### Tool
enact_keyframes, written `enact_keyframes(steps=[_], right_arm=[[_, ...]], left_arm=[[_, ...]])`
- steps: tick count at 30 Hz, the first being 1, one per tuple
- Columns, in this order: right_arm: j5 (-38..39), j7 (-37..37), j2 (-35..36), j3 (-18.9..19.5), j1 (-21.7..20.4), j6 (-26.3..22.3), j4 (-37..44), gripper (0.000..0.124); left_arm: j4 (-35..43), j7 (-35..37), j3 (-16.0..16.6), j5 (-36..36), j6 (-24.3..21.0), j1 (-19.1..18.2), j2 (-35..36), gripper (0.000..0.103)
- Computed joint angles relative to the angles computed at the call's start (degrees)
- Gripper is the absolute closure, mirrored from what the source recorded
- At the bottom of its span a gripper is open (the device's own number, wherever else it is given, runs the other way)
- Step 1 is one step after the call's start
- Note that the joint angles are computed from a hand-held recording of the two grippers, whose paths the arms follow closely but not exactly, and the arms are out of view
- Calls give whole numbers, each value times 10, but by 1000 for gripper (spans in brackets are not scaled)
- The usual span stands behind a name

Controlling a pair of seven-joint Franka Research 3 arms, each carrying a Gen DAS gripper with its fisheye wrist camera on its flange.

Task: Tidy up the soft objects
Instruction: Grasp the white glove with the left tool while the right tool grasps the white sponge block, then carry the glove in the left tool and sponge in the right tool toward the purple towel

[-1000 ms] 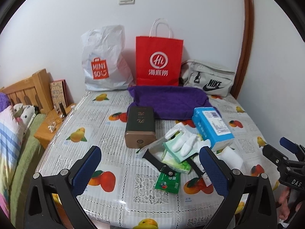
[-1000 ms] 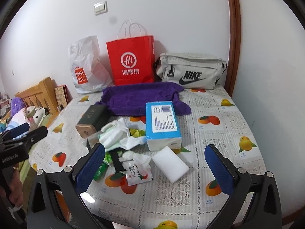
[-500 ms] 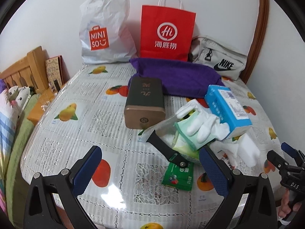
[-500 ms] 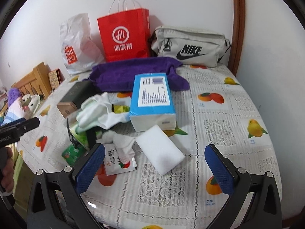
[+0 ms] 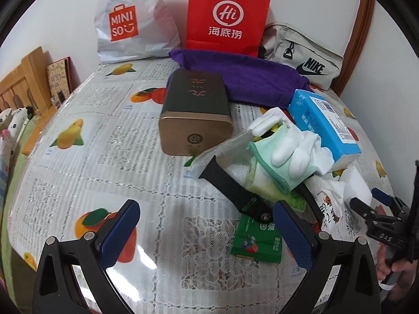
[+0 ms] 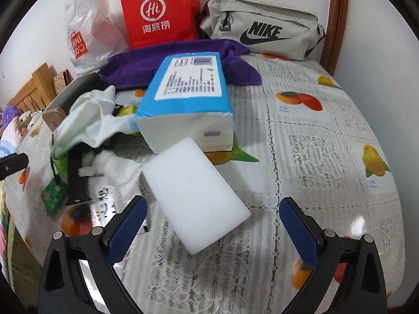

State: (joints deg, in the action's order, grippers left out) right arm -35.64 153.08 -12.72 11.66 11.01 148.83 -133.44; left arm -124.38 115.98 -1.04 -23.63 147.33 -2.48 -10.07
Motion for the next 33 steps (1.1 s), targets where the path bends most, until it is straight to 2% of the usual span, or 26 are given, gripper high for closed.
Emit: enact_keyframes(steps=[6, 8, 10, 15, 24, 27, 29, 30, 32, 33], right_arm=[[-9, -10, 23, -10, 0, 18, 6, 31], [-33, -4, 30, -8, -2, 15, 12, 33], [-46, -7, 32, -11, 0, 21, 14, 39], [-42, -34, 30, -21, 4, 50, 8, 69], [-21, -47, 12, -16, -14, 86, -19, 70], [-15, -52, 15, -12, -19, 88, -18, 70], [-17, -52, 17, -10, -21, 86, -17, 70], [-19, -51, 17, -9, -22, 87, -17, 69], [-19, -50, 16, -9, -22, 88, -19, 69], [-17, -51, 17, -9, -22, 88, -18, 69]], left_arm=[[13, 50, -1, -52, -7, -12, 14, 1], [20, 70, -5, -69, -10, -17, 19, 1], [28, 89, -11, -85, -11, -22, 25, 1], [53, 111, -28, -94, -6, -28, 46, 1], [83, 127, -60, -89, 22, -31, 87, 3], [84, 80, -71, -27, 52, -32, 101, 18], [89, 50, -75, 15, 58, -31, 111, 41], [91, 50, -76, 15, 56, -29, 114, 45], [95, 55, -77, 2, 48, -23, 116, 69], [97, 69, -78, -15, 40, -19, 115, 72]])
